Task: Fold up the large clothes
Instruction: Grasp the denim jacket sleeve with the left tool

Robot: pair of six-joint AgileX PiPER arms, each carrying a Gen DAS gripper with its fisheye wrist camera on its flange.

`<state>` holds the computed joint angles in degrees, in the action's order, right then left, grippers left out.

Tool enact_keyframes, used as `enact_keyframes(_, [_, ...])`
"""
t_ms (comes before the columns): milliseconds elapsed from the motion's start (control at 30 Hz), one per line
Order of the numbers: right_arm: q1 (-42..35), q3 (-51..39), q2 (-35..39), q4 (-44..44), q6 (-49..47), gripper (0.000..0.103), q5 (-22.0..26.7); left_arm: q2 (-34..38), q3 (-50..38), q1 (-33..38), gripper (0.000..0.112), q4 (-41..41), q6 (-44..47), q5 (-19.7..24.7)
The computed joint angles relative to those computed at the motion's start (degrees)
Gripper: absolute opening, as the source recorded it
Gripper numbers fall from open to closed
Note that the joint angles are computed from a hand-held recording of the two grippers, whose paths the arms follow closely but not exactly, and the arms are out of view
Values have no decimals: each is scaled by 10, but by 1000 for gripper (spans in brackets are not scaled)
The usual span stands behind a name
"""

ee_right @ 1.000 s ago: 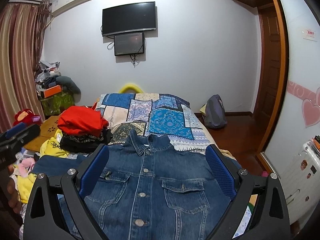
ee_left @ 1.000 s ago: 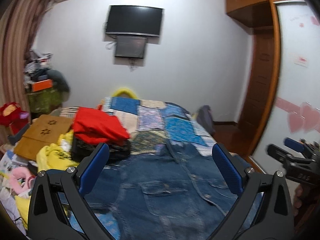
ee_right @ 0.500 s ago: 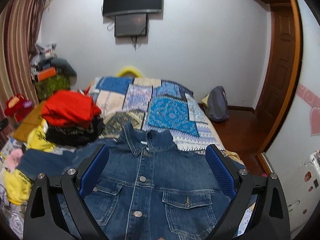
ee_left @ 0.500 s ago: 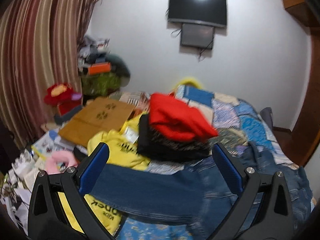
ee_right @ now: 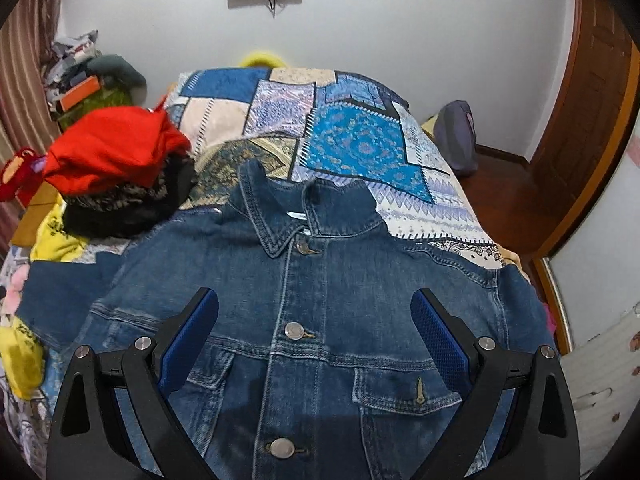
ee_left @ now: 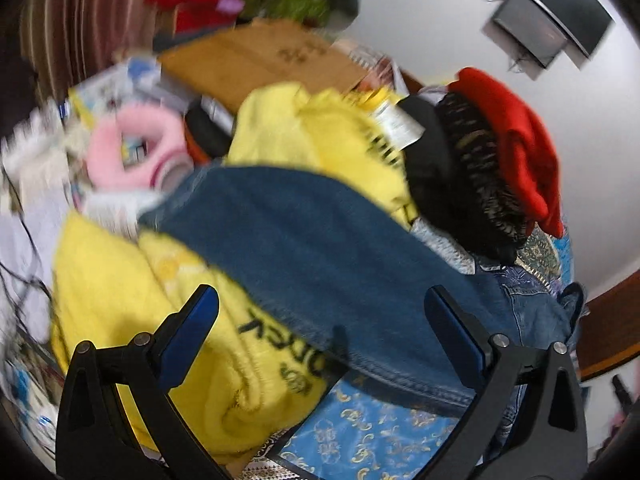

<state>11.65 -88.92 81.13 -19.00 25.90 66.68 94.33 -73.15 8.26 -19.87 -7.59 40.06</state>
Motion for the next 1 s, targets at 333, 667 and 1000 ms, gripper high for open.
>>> enact_keyframes(333, [-4,-10,25,-4,7,96,10,101,9,100,91,-281,208,16])
enact_keyframes(667, [8,-6,25,-22,18,96,16,133,-12,119,51,-277,196,-20])
enact_keyframes(1000, [8,11,4,-22,12,96,9,77,-43,51,9,29,-29,-47])
